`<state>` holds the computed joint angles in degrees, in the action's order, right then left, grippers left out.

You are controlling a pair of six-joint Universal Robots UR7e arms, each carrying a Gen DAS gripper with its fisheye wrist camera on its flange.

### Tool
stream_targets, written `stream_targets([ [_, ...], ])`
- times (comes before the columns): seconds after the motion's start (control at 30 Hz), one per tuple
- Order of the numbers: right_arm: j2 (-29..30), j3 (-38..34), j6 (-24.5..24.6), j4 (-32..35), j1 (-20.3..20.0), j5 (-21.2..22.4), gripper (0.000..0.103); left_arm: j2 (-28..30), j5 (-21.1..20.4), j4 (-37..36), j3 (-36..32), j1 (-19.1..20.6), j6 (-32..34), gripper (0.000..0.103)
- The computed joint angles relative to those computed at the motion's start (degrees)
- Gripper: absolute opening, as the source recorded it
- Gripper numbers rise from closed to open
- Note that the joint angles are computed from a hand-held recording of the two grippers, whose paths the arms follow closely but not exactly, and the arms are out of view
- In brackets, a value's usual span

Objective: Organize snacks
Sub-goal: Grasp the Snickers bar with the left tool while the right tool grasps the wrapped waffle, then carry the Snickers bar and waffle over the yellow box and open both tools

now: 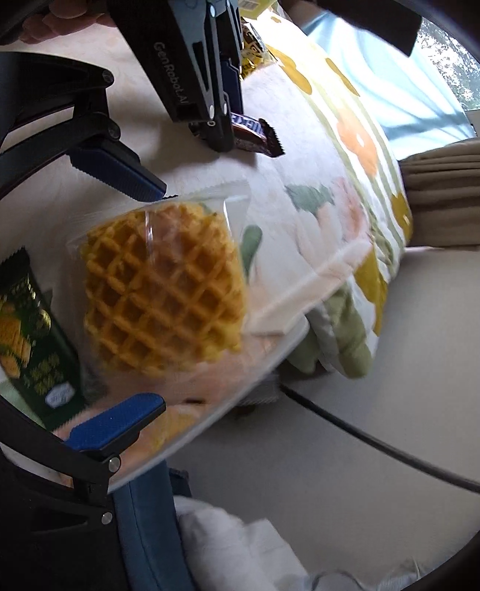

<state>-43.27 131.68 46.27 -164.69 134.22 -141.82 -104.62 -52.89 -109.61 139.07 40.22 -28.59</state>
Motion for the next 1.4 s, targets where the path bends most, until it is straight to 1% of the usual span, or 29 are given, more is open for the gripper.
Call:
stream_targets([
  [0.03,0.1,0.2,-0.9,-1.3,-0.6,1.2,0.103,-0.1,0.1,0.1,0.0,0.0,-0.1,0.029],
  [0.13,0.2,0.6,-2.1,-3.2,-1.9,3.6,0.094,-0.8,0.1,0.5,0.0,0.4,-0.3,0.028],
  [0.27,0.4,0.7,-4.1,-4.2,-1.4,3.4,0.082,-1.5,0.3,1.3,0.1,0.3,-1.0,0.028],
  [0.33,0.3,0.8,-4.9,-4.6,-1.1,3.6,0.080,-1.8,0.3,2.0,0.0,0.2,-1.9,0.028],
  [0.47,-0.1,1.6,-6.9,-8.3,-0.7,5.0,0.078,-3.4,0.0,4.5,-0.4,-0.5,-4.5,0.028],
  [0.53,-0.4,1.8,-7.4,-8.8,-0.4,5.4,0.078,-4.4,0.3,6.1,-0.6,-1.3,-6.1,0.028],
  [0.6,-1.1,2.1,-8.2,-9.4,0.0,5.9,0.078,-6.0,0.6,8.4,-1.0,-2.7,-8.4,0.028],
  [0.7,-2.4,2.0,-9.2,-8.4,0.6,5.8,0.078,-8.3,0.7,11.8,-1.8,-4.7,-12.6,0.027],
  [0.8,-4.1,2.0,-11.4,-8.1,1.8,5.6,0.078,-11.0,1.7,16.0,-2.9,-7.9,-17.8,0.027],
  [0.93,-6.7,1.1,-17.0,-8.4,3.4,5.5,0.078,-14.8,4.0,24.4,-5.7,-14.3,-27.2,0.027],
  [1.03,-8.4,-0.3,-22.6,-9.1,4.7,6.4,0.078,-17.3,6.7,34.3,-9.1,-20.3,-37.2,0.027],
  [1.1,-9.3,-2.0,-27.5,-9.7,5.5,7.8,0.078,-18.4,8.5,42.8,-12.3,-24.5,-45.8,0.027],
  [1.13,-9.5,-2.5,-28.9,-9.9,5.7,8.5,0.078,-18.5,8.9,46.2,-13.6,-25.9,-49.0,0.027],
  [1.2,-10.0,-4.7,-33.6,-9.8,6.1,11.5,0.078,-19.0,9.9,56.8,-17.4,-29.9,-58.8,0.027],
  [1.23,-10.0,-5.3,-34.9,-9.9,6.3,12.4,0.078,-19.2,10.0,61.1,-18.9,-31.4,-62.5,0.027],
  [1.33,-9.0,-8.8,-39.1,-9.3,7.0,17.0,0.078,-19.9,8.7,77.3,-24.6,-36.7,-76.4,0.027],
  [1.4,-7.4,-11.8,-41.3,-8.6,7.8,19.8,0.078,-20.5,6.9,86.1,-27.7,-39.5,-83.7,0.027],
])
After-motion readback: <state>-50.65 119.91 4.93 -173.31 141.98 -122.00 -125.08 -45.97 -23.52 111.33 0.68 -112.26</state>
